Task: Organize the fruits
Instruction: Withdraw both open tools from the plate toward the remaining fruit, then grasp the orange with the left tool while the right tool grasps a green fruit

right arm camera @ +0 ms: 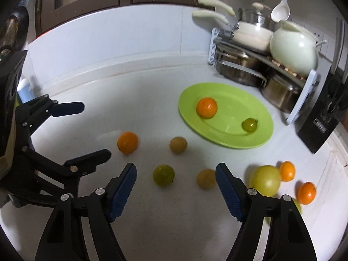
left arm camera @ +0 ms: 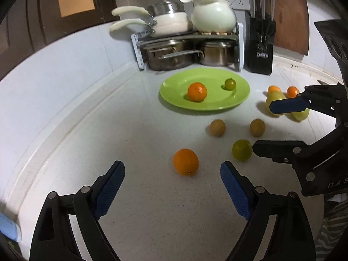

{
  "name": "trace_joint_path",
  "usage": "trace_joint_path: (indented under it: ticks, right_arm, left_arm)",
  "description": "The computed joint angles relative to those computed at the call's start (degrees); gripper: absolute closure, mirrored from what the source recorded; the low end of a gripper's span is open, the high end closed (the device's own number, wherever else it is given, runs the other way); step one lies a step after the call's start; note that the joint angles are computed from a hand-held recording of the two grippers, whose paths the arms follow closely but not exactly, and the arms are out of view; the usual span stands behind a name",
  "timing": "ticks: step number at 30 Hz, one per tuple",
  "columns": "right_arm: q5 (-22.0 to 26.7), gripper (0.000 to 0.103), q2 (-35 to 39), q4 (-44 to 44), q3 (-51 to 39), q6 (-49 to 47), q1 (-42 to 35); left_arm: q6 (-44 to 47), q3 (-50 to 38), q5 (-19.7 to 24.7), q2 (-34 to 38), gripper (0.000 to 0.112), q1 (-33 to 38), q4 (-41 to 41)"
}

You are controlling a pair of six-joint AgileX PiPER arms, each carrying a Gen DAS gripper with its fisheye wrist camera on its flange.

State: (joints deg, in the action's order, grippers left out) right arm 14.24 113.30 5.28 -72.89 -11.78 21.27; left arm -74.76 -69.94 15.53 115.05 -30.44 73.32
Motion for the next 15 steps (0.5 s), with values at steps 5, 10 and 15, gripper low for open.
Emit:
trace_joint_path:
  ticks: [5,10,15]
  right_arm:
    - [3.36,0.040,3.42,6.66,-3.03,-6.13,-1.10]
    - [6.21,0.051,5.43,14.51,-5.11,-13.30,-2.07]
    - [8.08,0.057,7.17,18.60,-6.94,-17.47,-2.73]
  left_arm:
    - [7.81,-2.65,-1.78,2.65,0.032,1.23,-7.88]
    - [20.63,-5.64,-2.84,4.67,0.041,2.12,-21.68]
    - [32.74,-9.05,-1.97,6.64,0.053,2.56,-35.16]
